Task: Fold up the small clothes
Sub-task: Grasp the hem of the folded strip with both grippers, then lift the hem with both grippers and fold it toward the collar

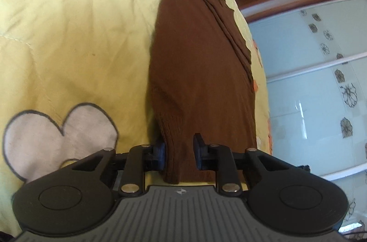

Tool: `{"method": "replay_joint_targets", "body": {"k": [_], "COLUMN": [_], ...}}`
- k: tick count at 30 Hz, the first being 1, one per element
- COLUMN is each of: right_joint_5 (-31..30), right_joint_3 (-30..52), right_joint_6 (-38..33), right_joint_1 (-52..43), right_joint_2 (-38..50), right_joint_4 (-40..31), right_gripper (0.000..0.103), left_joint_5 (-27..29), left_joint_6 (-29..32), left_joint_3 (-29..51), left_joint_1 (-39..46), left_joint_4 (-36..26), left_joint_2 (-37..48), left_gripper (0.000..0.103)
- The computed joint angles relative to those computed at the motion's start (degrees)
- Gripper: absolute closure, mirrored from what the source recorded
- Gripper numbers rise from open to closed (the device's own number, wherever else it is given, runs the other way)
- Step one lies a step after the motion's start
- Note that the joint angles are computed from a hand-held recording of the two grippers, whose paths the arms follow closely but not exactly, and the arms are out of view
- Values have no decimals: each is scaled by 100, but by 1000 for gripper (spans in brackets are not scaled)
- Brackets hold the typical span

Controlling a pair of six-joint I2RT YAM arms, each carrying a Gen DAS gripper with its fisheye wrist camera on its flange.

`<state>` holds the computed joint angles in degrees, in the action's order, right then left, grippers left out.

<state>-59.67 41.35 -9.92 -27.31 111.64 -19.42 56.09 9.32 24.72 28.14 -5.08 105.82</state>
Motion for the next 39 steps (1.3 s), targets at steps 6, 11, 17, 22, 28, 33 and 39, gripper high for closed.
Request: {"method": "replay_joint_targets", "body": {"k": [6, 11, 17, 22, 28, 33, 39], "right_joint_5": [323, 36, -409, -545, 402, 1790, 1451], "right_joint_3": [-39, -87, 487, 1815, 5859, 8509, 5176], "right_joint_6": [-187, -437, 404, 2934, 5010, 5983, 4838], "right_joint_1": [11, -225, 121, 694, 1257, 1556, 1320], "right_joint_2": [7, -114, -179, 675, 3240, 4829, 3216], "right_joint_4": [-122, -275, 254, 2719, 3031, 1948, 3404], "right_gripper": [89, 89, 89, 89, 89, 6, 9], "left_joint_5": [-430, -417, 148, -228, -1751, -3197, -3587], "left_joint_6": [-201, -31, -830, -2667, -3333, -4139, -3741], "left_joint_3": [-190, -207, 433, 1882, 5683, 7683, 3736], "left_joint_1": [-489, -541, -606, -1376, -2299, -2607, -2248], "left_joint_4": [393, 106, 557, 2513, 1801, 502, 2881], "left_joint_2": [-361, -1006, -1214, -121, 2184, 3420, 1515], "left_gripper": [98, 98, 98, 98, 97, 82, 17]}}
